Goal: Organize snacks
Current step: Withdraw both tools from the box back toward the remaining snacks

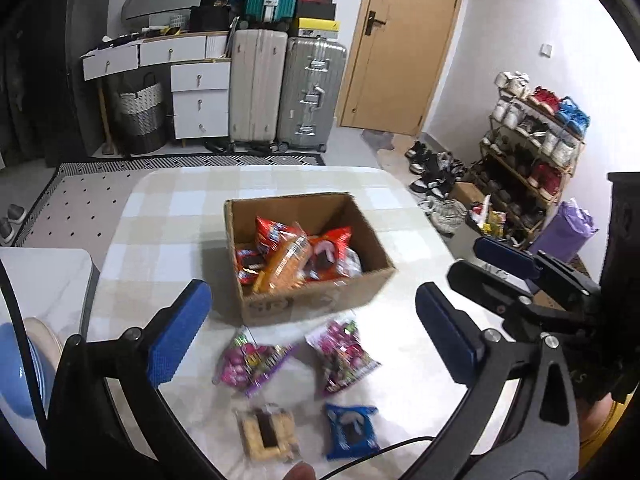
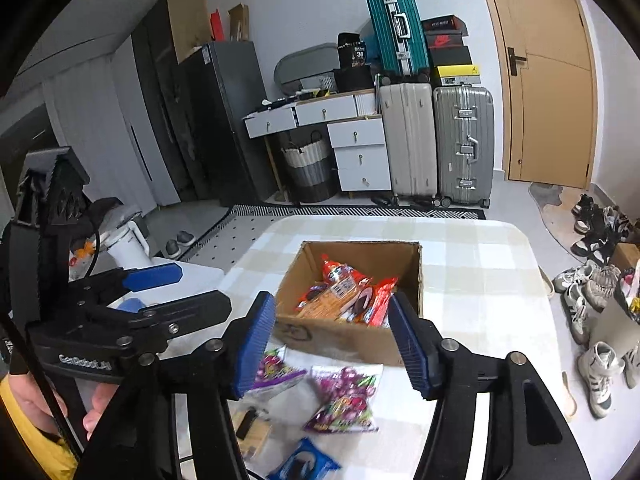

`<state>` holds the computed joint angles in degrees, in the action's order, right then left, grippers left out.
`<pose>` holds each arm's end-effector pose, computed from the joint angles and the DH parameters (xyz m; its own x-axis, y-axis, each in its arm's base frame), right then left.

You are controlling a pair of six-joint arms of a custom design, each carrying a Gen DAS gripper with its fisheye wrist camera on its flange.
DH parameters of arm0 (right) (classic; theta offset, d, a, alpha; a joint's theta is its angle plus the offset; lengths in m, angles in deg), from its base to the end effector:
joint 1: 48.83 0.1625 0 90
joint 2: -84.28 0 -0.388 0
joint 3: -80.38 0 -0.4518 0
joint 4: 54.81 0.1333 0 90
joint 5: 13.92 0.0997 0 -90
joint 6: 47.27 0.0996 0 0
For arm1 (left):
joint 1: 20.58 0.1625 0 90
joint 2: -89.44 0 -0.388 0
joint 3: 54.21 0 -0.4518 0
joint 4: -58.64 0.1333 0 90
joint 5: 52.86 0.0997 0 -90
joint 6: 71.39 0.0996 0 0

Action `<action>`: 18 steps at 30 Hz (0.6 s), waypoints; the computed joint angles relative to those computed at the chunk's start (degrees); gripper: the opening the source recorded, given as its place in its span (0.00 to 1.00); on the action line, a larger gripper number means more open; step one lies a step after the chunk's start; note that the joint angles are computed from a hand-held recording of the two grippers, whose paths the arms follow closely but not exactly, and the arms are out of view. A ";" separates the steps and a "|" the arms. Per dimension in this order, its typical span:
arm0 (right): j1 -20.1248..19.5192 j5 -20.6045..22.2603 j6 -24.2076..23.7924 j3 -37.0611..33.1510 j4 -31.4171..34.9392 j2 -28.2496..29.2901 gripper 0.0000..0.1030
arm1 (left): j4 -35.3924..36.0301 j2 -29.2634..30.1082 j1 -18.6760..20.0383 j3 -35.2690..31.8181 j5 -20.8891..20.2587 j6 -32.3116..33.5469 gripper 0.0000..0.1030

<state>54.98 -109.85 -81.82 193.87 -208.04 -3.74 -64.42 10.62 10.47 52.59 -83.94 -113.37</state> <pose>0.2533 -0.5152 0.3387 -0.7010 -0.5803 0.4146 -0.7118 0.5325 -0.4580 -0.3825 -0.4854 0.2888 -0.8170 -0.0439 -0.5749 0.4128 0.6516 -0.6364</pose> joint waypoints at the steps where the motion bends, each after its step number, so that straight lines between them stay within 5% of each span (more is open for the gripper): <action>1: -0.09 0.58 0.13 1.30 0.08 -1.68 0.62 | 1.39 -0.84 -1.25 0.78 0.49 -1.78 0.99; 5: -0.76 2.23 0.44 5.73 -0.29 -7.07 0.76 | 8.02 -3.99 -6.33 3.58 2.83 -9.76 0.99; 18: -5.45 10.11 -3.97 18.97 -1.17 -21.09 0.91 | 31.41 -12.69 -17.08 11.70 4.82 -36.16 0.99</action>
<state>49.53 -99.75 -85.80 212.84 -209.21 -24.83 -33.01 -2.07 -6.61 64.29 -79.12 -149.53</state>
